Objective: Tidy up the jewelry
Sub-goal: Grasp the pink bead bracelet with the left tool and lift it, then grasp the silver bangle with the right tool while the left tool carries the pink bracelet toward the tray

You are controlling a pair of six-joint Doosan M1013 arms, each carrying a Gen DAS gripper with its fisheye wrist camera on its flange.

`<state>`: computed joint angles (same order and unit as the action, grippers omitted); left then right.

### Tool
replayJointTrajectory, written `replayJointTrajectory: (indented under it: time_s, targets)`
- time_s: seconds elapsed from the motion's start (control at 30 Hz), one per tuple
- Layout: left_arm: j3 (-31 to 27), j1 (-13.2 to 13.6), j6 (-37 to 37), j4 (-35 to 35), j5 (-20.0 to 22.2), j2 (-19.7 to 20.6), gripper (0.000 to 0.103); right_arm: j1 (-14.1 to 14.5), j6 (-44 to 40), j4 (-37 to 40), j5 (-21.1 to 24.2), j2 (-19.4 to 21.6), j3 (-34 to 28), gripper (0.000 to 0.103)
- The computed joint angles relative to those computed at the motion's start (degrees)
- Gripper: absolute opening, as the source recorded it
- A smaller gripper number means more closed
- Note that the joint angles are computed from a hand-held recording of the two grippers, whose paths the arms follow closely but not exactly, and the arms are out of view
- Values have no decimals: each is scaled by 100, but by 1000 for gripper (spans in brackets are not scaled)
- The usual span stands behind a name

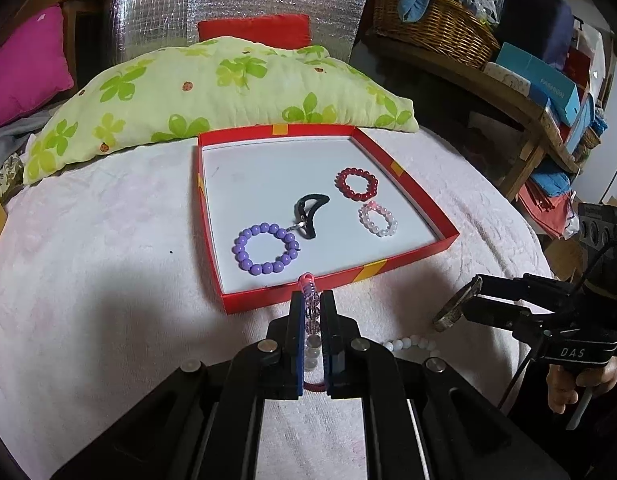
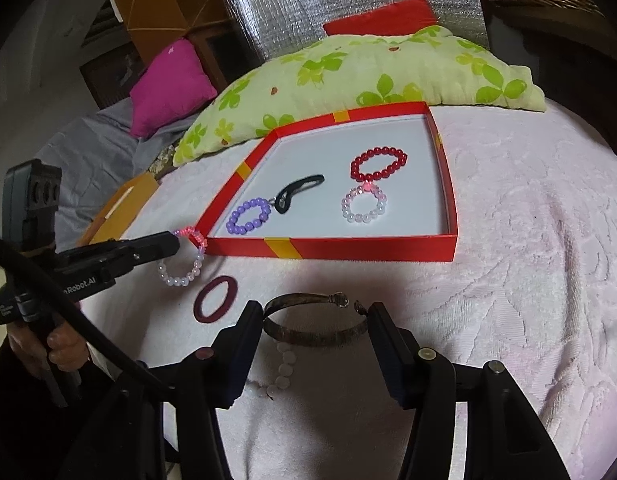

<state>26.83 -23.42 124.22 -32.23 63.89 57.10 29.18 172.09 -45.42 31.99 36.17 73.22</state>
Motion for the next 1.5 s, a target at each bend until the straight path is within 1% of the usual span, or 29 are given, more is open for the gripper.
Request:
replayJointTrajectory:
  time_s: [0.03, 0.13, 0.23, 0.27, 0.3, 0.33, 0.37, 0.4, 0.43, 0.5, 0.53, 0.6, 0.7, 0.73, 0.8, 0.83, 0.87, 1.0, 1.1, 1.2, 1.27, 1.33, 1.37, 1.4, 1.43, 1.5]
  targets:
    - [-4, 3, -1, -26, 3, -1, 8, -3, 39, -51, -84, -17, 27, 33]
    - [11, 6, 51, -89, -12, -16, 8, 2, 168, -199, -112, -28, 40, 32]
    - [-41, -6, 22, -57, 24, 10, 8, -33, -219, 316, 71, 41, -78, 32]
    - [-76, -7, -3, -28, 49, 29, 8, -61, -414, 607, 96, 57, -104, 36]
    - [-87, -8, -17, -12, 57, 35, 8, -94, -603, 933, 145, 79, -141, 37]
    - [-101, -5, -35, -14, 67, 42, 8, -107, -668, 1073, 175, 86, -154, 44]
    - [-115, -1, -49, -23, 78, 49, 8, -123, -722, 1231, 242, 98, -182, 63]
    - [-120, 1, -61, -33, 86, 51, 8, -129, -704, 1283, 276, 103, -190, 72]
    - [-119, 2, -62, -38, 89, 49, 8, -122, -583, 1194, 252, 96, -170, 76]
    - [-74, -4, -27, -26, 48, 27, 8, -106, -561, 1055, 143, 94, -151, 76]
    - [-73, -3, -23, -40, 63, 26, 8, -90, -674, 1064, 208, 133, -221, 76]
    - [-92, -2, -21, -59, 95, 36, 8, -73, -920, 1215, 405, 235, -394, 76]
    - [-31, -7, 32, -67, 67, 4, 8, -89, -1492, 1750, 824, 471, -797, 76]
    - [-37, -5, 27, -68, 86, 6, 8, -84, -1577, 1799, 991, 547, -926, 76]
    - [-29, -7, 23, -46, 76, 1, 8, -38, -1500, 1535, 1246, 652, -1091, 75]
    - [-23, -3, 21, -46, 75, -2, 8, -19, -1454, 1424, 1349, 692, -1155, 67]
    - [-45, 0, 6, -48, 91, 9, 8, -12, -1412, 1370, 1384, 700, -1166, 64]
    - [11, 7, 15, -39, 42, -22, 8, -17, -1310, 1323, 1276, 641, -1070, 64]
    - [-16, 24, -17, -107, 56, -12, 8, -30, -1228, 1314, 1038, 523, -891, 64]
    - [-12, 25, 30, -150, 27, -17, 8, -62, -927, 1199, 409, 303, -551, 64]
    - [-24, 25, 62, -202, 15, -19, 8, -61, -609, 859, -53, 158, -332, 64]
    - [-25, 27, 181, -309, -69, -34, 8, -60, -177, 369, -407, 49, -177, 64]
    - [-79, 29, 204, -358, -65, -16, 8, -61, 44, 109, -510, 15, -137, 64]
    - [-215, 35, 196, -435, -4, 43, 8, -65, 252, -150, -537, -4, -134, 64]
    - [-389, 39, 159, -503, 69, 123, 8, -66, 281, -228, -497, 10, -185, 64]
    - [-850, 25, 12, -520, 197, 339, 8, -104, 60, -113, -368, 74, -373, 64]
